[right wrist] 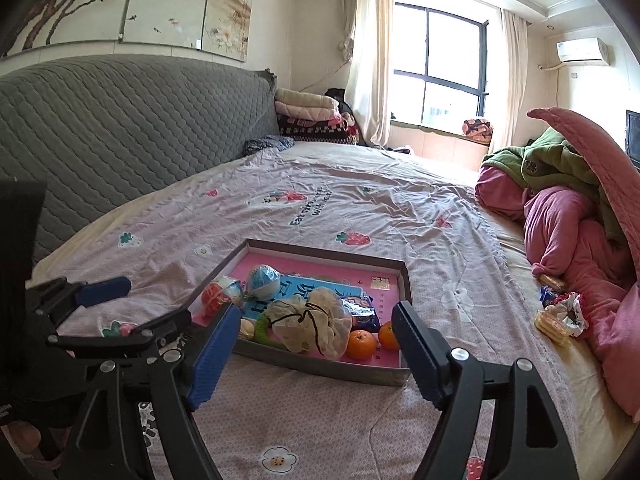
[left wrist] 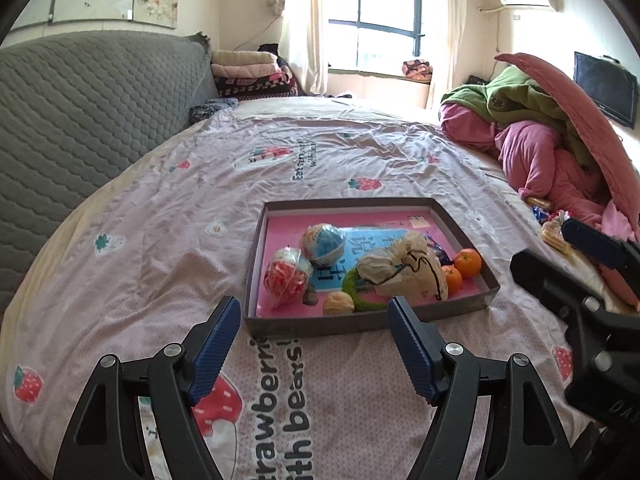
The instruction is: Organize objects
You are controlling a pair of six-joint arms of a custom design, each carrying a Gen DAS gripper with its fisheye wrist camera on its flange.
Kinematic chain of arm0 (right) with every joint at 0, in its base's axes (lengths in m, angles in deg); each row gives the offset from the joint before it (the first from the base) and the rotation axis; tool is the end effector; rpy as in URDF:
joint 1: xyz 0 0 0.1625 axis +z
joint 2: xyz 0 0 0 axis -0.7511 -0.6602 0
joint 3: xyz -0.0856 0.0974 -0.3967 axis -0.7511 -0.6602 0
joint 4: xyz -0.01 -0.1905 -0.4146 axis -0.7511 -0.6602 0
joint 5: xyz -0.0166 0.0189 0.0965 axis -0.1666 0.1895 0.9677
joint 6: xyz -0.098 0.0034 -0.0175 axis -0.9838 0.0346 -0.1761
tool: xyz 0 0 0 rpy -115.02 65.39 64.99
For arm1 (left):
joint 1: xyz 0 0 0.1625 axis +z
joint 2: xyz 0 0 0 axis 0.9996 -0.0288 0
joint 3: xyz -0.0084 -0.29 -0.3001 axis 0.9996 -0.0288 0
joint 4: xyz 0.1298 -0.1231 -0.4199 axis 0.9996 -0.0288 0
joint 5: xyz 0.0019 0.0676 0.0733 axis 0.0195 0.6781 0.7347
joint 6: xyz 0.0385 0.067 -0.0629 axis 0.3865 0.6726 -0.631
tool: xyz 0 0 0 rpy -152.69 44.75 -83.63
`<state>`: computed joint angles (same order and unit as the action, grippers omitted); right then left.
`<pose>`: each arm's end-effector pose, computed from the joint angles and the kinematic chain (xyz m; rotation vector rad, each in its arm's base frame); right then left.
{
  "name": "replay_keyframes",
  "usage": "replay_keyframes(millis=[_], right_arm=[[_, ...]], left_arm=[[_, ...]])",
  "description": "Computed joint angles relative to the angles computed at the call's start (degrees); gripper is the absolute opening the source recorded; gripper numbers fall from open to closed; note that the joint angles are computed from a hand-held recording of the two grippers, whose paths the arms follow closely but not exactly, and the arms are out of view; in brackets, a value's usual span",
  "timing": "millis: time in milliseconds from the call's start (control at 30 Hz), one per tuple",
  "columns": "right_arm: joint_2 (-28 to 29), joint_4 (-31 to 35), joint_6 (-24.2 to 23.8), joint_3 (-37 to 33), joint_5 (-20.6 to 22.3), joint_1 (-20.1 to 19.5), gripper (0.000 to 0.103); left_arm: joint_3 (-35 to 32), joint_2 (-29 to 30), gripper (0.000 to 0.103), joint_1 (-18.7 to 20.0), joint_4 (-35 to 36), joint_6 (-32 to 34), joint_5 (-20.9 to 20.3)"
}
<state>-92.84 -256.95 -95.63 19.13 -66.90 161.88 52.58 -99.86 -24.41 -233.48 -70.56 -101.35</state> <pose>0.4383 -0.7757 0.0717 1.1175 -2.2481 0.9906 -0.1295 -0.7585 0.3504 0.1579 2.0704 -1.1236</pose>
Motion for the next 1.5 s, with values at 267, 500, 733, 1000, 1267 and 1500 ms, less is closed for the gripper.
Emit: replay_keyframes(millis=[267, 500, 733, 1000, 1267, 1500], right_arm=[[-1.50, -4.09, 0.21, 4.22, 1.45, -0.64, 0.078], [-2.21, -7.21, -1.15, 7.75, 2.14, -1.52, 0.078], [-2.40, -8.82, -0.44, 9.05, 1.91, -2.29, 0.078], [-2.79, -9.40, 0.87, 10.25, 2.38, -3.21, 0.078], [-2.89, -9.38, 2.03, 11.52, 2.68, -4.21, 0.078], [-2.77, -9.70, 1.80, 12.72, 4.40, -5.11, 0.078]], left_arm=[[2.94, -0.53, 0.077, 0.18, -1.72, -1.12, 1.16], [4.86, -0.61, 0.077, 0.38, -4.17, 1.15, 0.79], [5.80, -0.84, 0.077, 0.94, -3.78, 0.17, 0.25], [6.61, -1.00, 0.077, 1.79, -3.44, -1.02, -0.46], [7.25, -0.59, 0.077, 2.34, -5.33, 0.42, -1.16], [7.66, -0.11, 0.077, 2.82, -6.48, 1.29, -1.89]])
